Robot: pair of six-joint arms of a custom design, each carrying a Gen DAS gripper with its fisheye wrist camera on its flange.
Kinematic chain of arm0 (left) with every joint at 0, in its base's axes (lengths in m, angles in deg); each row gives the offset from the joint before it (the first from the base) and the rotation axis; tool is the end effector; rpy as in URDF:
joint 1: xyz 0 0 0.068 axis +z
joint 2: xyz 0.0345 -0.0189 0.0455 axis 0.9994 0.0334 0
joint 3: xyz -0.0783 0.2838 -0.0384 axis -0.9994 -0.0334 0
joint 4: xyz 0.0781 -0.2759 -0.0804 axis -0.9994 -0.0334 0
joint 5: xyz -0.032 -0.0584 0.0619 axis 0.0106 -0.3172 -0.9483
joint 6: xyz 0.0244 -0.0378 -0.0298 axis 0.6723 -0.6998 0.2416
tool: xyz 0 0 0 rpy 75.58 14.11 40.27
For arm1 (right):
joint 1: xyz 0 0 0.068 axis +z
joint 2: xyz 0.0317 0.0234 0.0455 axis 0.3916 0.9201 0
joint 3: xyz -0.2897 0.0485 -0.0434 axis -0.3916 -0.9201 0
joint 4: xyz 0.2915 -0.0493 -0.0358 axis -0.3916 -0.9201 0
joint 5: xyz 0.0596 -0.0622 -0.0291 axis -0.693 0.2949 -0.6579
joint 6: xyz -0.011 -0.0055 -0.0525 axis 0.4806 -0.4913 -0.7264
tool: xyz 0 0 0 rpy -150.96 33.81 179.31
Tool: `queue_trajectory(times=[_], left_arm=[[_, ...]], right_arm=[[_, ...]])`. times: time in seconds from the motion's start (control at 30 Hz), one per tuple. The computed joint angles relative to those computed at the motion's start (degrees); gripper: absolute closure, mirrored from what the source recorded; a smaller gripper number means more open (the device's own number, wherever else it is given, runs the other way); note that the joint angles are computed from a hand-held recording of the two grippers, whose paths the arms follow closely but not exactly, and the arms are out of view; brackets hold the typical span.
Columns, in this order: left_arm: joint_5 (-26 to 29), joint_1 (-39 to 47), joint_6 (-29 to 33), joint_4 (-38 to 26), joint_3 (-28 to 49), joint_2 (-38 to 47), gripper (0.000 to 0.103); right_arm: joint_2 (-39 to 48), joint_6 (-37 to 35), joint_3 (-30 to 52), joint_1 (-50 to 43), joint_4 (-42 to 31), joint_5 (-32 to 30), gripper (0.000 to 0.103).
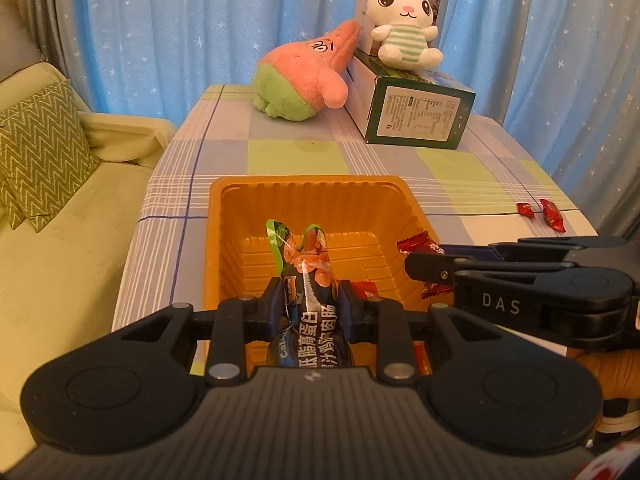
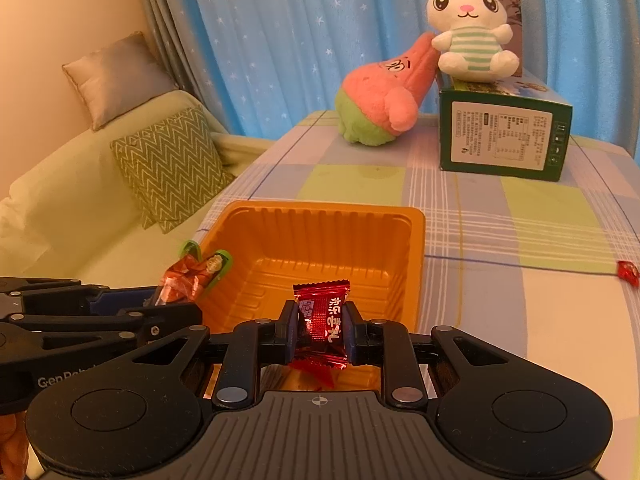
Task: Organize snacks
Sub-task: 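Carry the snack bar and red candy over the orange tray, then open both tools to drop the snack bar and candy into the tray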
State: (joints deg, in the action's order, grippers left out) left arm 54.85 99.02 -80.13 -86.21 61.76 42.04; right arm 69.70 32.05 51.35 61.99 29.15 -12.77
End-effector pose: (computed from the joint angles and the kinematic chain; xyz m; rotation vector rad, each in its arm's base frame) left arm 0.1426 0.0185 0.2143 0.0456 2.3788 -0.1501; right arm 0.1784 0.1421 0.1742 -0.4875 2.2184 0.4387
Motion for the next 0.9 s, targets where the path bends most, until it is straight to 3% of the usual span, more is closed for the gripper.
queue_trajectory(times=[0.37, 0.9], left_arm=[[0.97, 0.25, 0.87, 9.98, 1.13, 12.57, 0.077], [0.60, -0.33, 2.15, 16.64, 1.47, 21.70, 0.074]], right_arm=[[8.62, -1.62, 3.42, -3.14, 4.82, -1.80, 0.080], [11.93, -1.14, 4.64, -5.03, 6.40, -2.84, 0.080]])
